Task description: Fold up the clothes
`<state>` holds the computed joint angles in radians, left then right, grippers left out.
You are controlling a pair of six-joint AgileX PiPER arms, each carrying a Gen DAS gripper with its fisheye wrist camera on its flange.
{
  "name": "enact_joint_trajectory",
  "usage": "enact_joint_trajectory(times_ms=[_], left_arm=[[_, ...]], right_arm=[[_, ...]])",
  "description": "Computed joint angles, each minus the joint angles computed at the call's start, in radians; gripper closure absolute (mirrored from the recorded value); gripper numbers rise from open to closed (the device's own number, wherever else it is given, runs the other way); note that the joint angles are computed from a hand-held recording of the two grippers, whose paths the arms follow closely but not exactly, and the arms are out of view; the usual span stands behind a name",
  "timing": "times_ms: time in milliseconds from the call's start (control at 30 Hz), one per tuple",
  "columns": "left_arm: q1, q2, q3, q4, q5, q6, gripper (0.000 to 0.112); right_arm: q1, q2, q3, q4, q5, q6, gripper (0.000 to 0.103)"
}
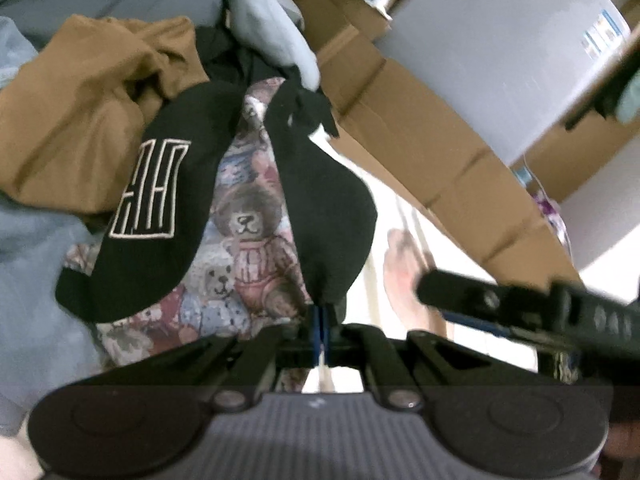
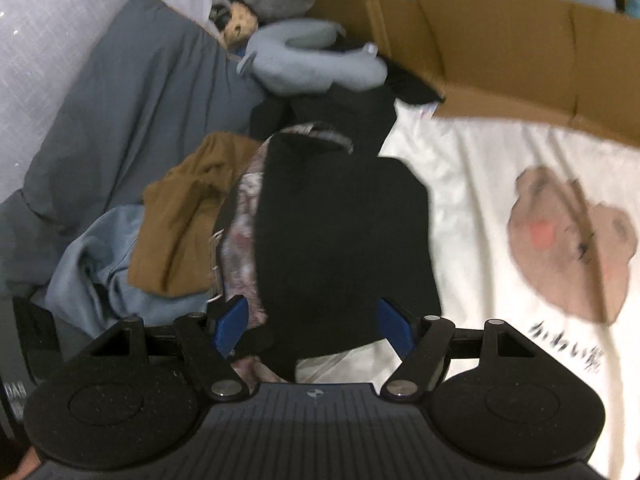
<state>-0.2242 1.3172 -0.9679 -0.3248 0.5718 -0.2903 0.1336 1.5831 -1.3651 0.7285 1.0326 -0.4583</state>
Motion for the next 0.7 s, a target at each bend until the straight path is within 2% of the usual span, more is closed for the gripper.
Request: enact_joint_trajectory(times_ms=[167, 300, 467, 567, 633, 700], left_arm=[[-0.011, -0.050, 0.054, -0.043, 0.005, 0.050, 0.111], [-0.035, -0.103, 0.087, -0.041, 0.023, 0.050, 0.111], [-0.027, -0.159, 0.122, -0.102, 0.055, 0.128, 0.111], [-0.023, -0.185, 0.136, -0.132, 0.073, 0.167, 0.111], [-0.025, -0.196, 0.140, -0.143, 0.080, 0.181, 0.111], [-0.034, -0.214, 0.145, -0.153, 0.093, 0.187, 0.111]], right_arm=[[0.011, 0.041, -0.016, 0.013, 0.086, -0.011, 0.028], [0.037, 0.064, -0.023, 0.009, 0.110, 0.009, 0.029], [0.084, 0.105, -0.061, -0.031, 0.145, 0.035, 0.029], [0.110, 0.123, -0.078, -0.069, 0.150, 0.041, 0.031], [0.120, 0.119, -0.074, -0.101, 0.125, 0.051, 0.039], [0.119, 0.104, -0.063, -0.104, 0.090, 0.037, 0.039]])
